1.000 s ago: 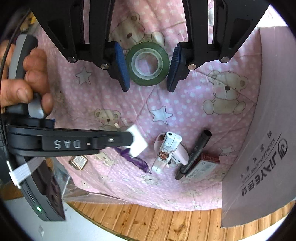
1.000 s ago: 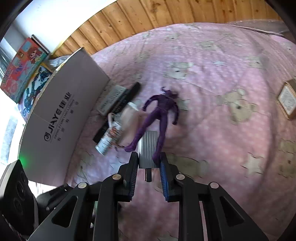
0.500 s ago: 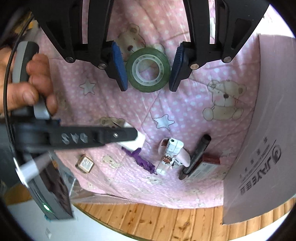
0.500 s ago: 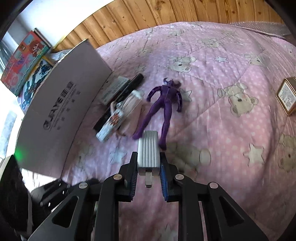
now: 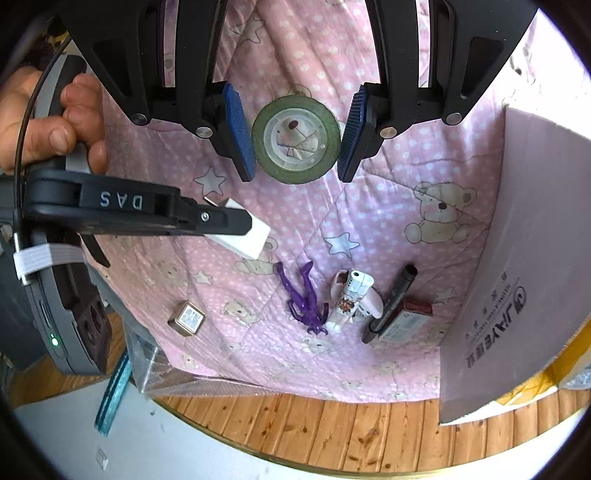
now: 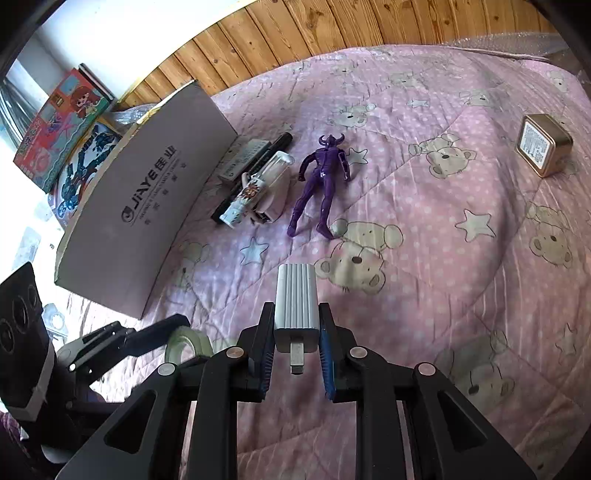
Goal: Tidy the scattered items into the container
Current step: 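Grasp the white charger with the right tool while the left tool grasps the green tape roll, then carry the charger toward the box with the right tool while the left tool carries the tape roll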
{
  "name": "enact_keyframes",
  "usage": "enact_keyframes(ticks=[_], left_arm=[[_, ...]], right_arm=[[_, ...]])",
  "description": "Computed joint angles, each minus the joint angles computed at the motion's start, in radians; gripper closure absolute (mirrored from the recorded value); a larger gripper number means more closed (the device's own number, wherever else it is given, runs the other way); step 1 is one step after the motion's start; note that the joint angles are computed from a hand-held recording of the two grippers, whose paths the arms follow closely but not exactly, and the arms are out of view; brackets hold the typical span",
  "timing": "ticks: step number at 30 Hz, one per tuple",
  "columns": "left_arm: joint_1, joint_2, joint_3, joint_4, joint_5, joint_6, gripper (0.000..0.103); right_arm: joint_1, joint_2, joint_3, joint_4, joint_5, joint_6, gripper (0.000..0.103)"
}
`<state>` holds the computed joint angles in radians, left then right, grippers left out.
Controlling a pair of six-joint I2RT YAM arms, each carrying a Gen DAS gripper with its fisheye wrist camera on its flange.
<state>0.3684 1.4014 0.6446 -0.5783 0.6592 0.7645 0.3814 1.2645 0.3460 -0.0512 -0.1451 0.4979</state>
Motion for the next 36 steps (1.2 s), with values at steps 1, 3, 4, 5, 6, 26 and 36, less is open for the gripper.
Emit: enact_keyframes(ticks=[1, 3, 4, 5, 6, 26, 36], left_arm=[[0.01, -0.014, -0.003, -0.012, 0.006, 0.007, 0.055], [0.025, -0.039, -0.01, -0.03, 0.013, 0.021, 0.055], [0.031, -0.051, -0.013, -0.038, 0.015, 0.026, 0.055], [0.037, -0.064, -0.015, -0.045, 0.017, 0.029, 0.055], [0.046, -0.076, -0.017, -0.056, 0.022, 0.035, 0.055], [0.26, -0.17, 0.028, -0.322, 0.148, 0.247, 0.055], [0.372, -0.151, 0.1, -0.447, 0.216, 0.355, 0.055]], right_arm=[[0.0, -0.034, -0.014, -0.015, -0.001, -0.001, 0.08], [0.028, -0.075, -0.025, -0.034, 0.02, 0.016, 0.08], [0.036, -0.094, -0.03, -0.044, 0.024, 0.021, 0.08], [0.051, -0.121, -0.035, -0.059, 0.034, 0.029, 0.08], [0.058, -0.149, -0.041, -0.079, 0.039, 0.032, 0.08], [0.406, -0.361, -0.045, -0.244, 0.278, 0.227, 0.08], [0.614, -0.402, 0.037, -0.364, 0.454, 0.31, 0.08]])
